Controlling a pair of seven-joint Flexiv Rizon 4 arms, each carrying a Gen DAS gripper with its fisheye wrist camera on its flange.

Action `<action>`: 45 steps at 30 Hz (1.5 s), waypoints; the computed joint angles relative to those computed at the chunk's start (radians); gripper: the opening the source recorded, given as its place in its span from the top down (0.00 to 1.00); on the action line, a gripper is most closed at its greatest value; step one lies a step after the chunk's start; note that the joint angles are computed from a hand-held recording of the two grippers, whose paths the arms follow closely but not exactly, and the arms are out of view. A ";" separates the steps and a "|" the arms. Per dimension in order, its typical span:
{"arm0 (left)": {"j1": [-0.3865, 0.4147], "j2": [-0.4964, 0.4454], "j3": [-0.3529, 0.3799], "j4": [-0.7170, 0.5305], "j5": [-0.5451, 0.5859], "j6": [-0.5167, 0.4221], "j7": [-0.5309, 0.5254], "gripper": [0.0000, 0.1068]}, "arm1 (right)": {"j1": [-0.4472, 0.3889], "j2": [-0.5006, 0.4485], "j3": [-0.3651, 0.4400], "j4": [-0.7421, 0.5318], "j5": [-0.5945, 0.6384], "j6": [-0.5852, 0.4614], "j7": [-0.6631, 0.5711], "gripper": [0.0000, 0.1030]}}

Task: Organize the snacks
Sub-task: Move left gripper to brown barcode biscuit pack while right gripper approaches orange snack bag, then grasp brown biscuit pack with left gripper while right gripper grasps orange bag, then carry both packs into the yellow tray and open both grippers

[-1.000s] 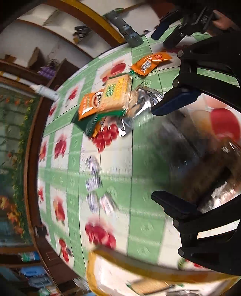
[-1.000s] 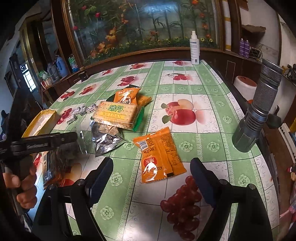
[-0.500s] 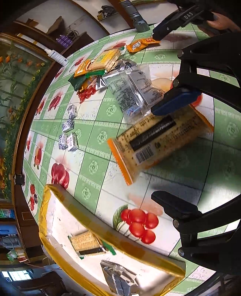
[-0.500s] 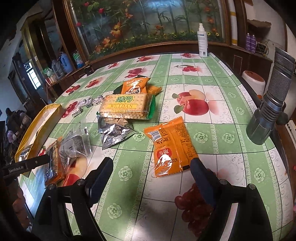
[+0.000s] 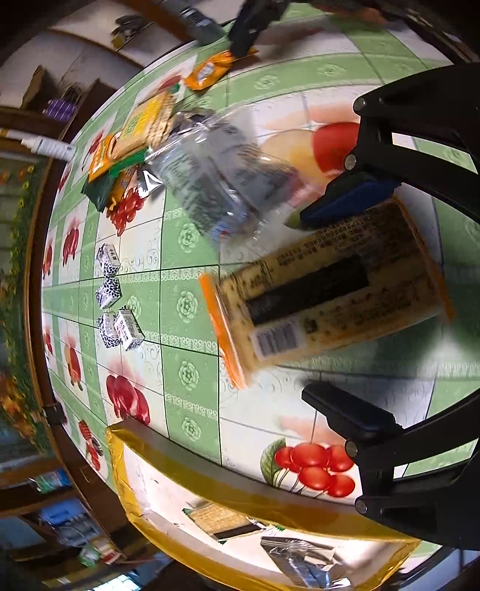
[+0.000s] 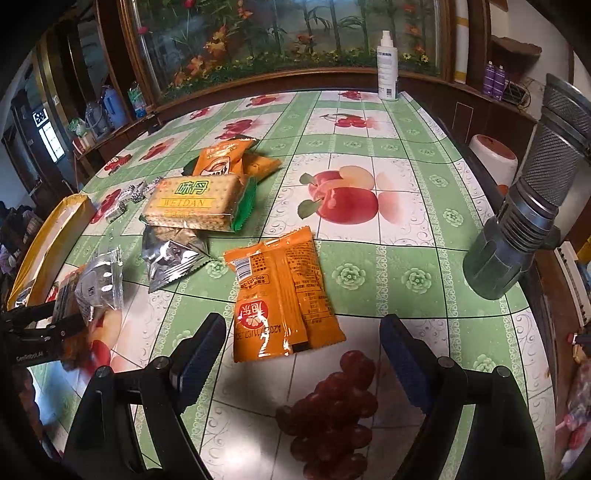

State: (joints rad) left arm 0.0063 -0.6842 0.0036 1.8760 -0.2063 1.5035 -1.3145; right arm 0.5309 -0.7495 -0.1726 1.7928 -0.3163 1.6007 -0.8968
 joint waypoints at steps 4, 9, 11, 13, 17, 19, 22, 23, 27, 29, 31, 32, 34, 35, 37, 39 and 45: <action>0.069 0.016 -0.060 0.031 -0.006 0.011 0.058 0.24 | -0.044 -0.033 0.053 -0.068 -0.032 -0.072 -0.042 0.15; 0.036 0.017 -0.018 0.013 -0.023 -0.031 0.036 0.20 | 0.006 -0.052 -0.010 -0.089 -0.085 -0.096 -0.030 0.27; 0.016 0.008 -0.002 0.003 -0.022 -0.023 0.015 0.18 | 0.023 -0.050 -0.030 -0.082 -0.091 -0.083 -0.014 0.40; 0.007 -0.005 0.003 -0.009 -0.020 -0.007 0.002 0.18 | 0.035 -0.051 -0.044 -0.082 -0.094 -0.082 0.001 0.42; 0.018 -0.018 -0.014 -0.019 -0.013 0.018 0.006 0.19 | 0.035 -0.049 -0.045 -0.078 -0.101 -0.074 0.008 0.49; 0.038 -0.012 -0.039 0.003 -0.012 0.057 0.014 0.33 | 0.031 -0.043 -0.041 -0.062 -0.094 -0.040 0.010 0.64; 0.088 0.001 -0.097 0.033 -0.020 0.080 0.033 0.51 | 0.060 -0.023 -0.073 -0.020 -0.064 0.022 0.027 0.65; 0.116 0.005 -0.128 0.045 -0.026 0.090 0.042 0.51 | 0.068 -0.015 -0.079 -0.006 -0.052 0.040 0.026 0.66; 0.165 0.032 -0.179 0.097 -0.028 0.145 0.055 0.51 | 0.118 0.024 -0.109 0.045 -0.001 0.107 0.000 0.66; 0.162 0.054 -0.171 0.121 -0.017 0.186 0.051 0.51 | 0.123 0.043 -0.094 0.056 0.021 0.132 -0.027 0.66; 0.159 0.077 -0.157 0.143 -0.006 0.223 0.040 0.51 | 0.132 0.057 -0.074 0.054 0.036 0.147 -0.059 0.66; 0.157 0.085 -0.150 0.149 -0.001 0.237 0.033 0.51 | 0.141 0.060 -0.069 0.048 0.040 0.147 -0.075 0.66; 0.144 0.103 -0.120 0.161 0.004 0.259 0.018 0.51 | 0.144 0.060 -0.038 0.025 0.038 0.143 -0.109 0.66; 0.138 0.109 -0.105 0.165 0.005 0.268 0.010 0.51 | 0.148 0.059 -0.024 0.012 0.035 0.140 -0.124 0.66; 0.117 0.122 -0.061 0.173 0.003 0.284 -0.007 0.51 | 0.147 0.049 0.008 -0.018 0.029 0.133 -0.148 0.66; 0.104 0.132 -0.028 0.182 0.000 0.298 -0.021 0.51 | 0.141 0.038 0.045 -0.049 0.020 0.128 -0.169 0.66; 0.097 0.149 0.037 0.207 -0.017 0.340 -0.060 0.51 | 0.129 0.001 0.131 -0.138 -0.015 0.102 -0.222 0.66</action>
State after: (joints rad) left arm 0.1028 -0.5349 0.0411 2.0828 -0.2233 1.8431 -1.3741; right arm 0.6600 -0.7481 -0.0412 1.6545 -0.3315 1.7027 -1.1187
